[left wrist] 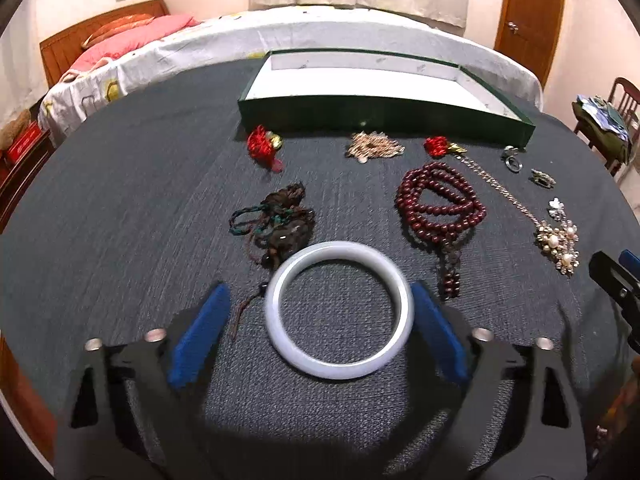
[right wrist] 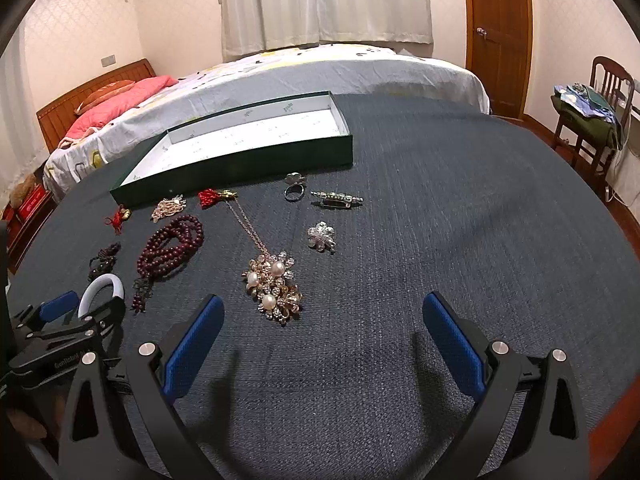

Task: Organize jewelry
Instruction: 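Move the left tool to the white bangle while the right tool approaches the pearl flower pendant, then close the left tool on the white bangle while the right tool grips the pearl pendant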

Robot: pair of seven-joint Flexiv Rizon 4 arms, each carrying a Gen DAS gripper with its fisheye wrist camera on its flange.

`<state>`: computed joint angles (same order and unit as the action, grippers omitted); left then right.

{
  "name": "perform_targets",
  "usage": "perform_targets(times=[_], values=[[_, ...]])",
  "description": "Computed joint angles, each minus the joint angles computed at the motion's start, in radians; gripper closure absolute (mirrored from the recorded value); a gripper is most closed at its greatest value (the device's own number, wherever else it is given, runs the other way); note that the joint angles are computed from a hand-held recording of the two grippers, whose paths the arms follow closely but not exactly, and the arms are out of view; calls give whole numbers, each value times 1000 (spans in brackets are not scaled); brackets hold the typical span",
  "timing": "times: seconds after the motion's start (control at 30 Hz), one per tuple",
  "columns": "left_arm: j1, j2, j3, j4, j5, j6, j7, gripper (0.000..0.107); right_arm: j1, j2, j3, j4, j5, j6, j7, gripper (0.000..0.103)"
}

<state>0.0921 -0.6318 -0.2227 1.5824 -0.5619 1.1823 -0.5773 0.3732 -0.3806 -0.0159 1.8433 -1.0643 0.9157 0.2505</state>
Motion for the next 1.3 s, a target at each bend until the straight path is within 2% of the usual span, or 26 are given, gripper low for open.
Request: perform_targets(times=[0.1, 0.6, 0.9, 0.93, 0.97, 1.03, 1.13, 1.2, 1.3], values=[[11, 6, -20, 11, -12, 5, 32, 37, -2, -5, 0, -5, 6, 4, -5, 6], [20, 35, -12, 38, -59, -18, 51, 38, 0, -43, -19, -49, 22, 34, -66, 6], [41, 48, -47, 47, -123, 34, 116, 38, -2, -103, -33, -125, 104, 55, -200, 8], [41, 47, -47, 46, -125, 34, 119, 38, -2, -107, -34, -129, 117, 60, -214, 13], [41, 47, -46, 46, -128, 36, 123, 38, -3, -110, -33, -133, 132, 64, -232, 30], [40, 45, -45, 43, -132, 36, 124, 38, -8, -124, -22, -146, 187, 69, -284, 48], [37, 42, -42, 38, -136, 34, 121, 38, 9, -123, -41, -139, 193, 81, -290, 48], [37, 43, -41, 39, -137, 38, 122, 38, 16, -123, -47, -137, 192, 88, -300, 52], [35, 40, -39, 35, -137, 37, 117, 38, 22, -122, -54, -133, 183, 105, -317, 68]])
